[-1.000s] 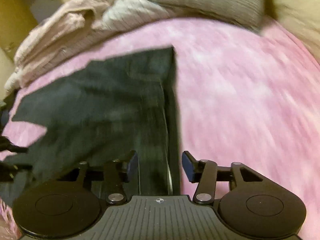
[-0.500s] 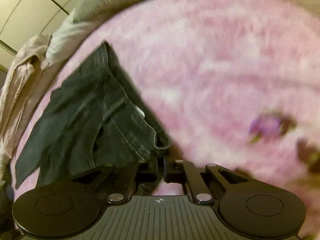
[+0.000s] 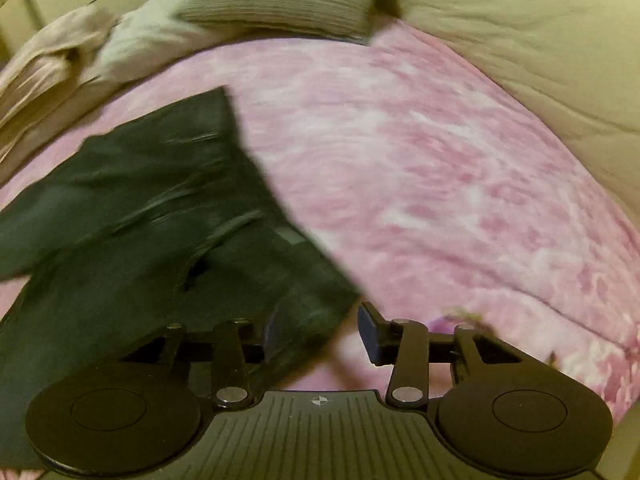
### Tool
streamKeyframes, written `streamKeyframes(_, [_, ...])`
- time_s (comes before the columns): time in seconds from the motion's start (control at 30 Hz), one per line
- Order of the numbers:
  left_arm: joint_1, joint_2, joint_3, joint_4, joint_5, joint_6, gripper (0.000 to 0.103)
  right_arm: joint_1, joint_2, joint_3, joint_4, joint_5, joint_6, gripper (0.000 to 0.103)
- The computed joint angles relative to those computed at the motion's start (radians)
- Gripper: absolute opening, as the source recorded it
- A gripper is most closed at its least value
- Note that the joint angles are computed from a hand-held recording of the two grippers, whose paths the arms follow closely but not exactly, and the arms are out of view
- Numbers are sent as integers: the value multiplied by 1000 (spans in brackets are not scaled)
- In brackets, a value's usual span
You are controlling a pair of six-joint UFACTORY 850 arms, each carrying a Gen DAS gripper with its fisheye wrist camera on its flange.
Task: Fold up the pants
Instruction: 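Grasp the jeans hem with the left tool and fold it toward the waistband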
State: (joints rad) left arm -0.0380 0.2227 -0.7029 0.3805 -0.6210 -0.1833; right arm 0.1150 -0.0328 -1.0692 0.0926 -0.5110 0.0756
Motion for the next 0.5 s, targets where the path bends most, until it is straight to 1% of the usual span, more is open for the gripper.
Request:
streamKeyframes(0.03, [40,24,12,6,-6,0,48,21,13,3,4,-10,-1,42])
streamKeyframes(0.13, [190,92,45,29,-8,31,52,115,35,-1,-1,-39,31,43])
streamKeyframes(0.2, [315,118,55,26,11,108,54,197,31,-13,-6,-46,69,44])
streamKeyframes(0.27, [462,114,56,-4,53,228,55,288,16,-32,-36,-47,136,45])
streamKeyframes(0.3, [535,102,51,-39,80,302,55,338,2,-45,-56,-46,180,46])
streamKeyframes(0.37, [679,44,24,-134,128,457,55,438,-30,-75,-105,-42,282,47])
streamKeyframes(0.4, [746,6,3,-214,148,557,55,493,-55,-97,-137,-47,348,48])
streamKeyframes(0.43, [803,-33,-18,-300,158,658,55,538,-84,-123,-151,-55,389,48])
streamKeyframes(0.5, [895,-116,-68,-469,131,853,55,626,-156,-188,-168,-65,458,49])
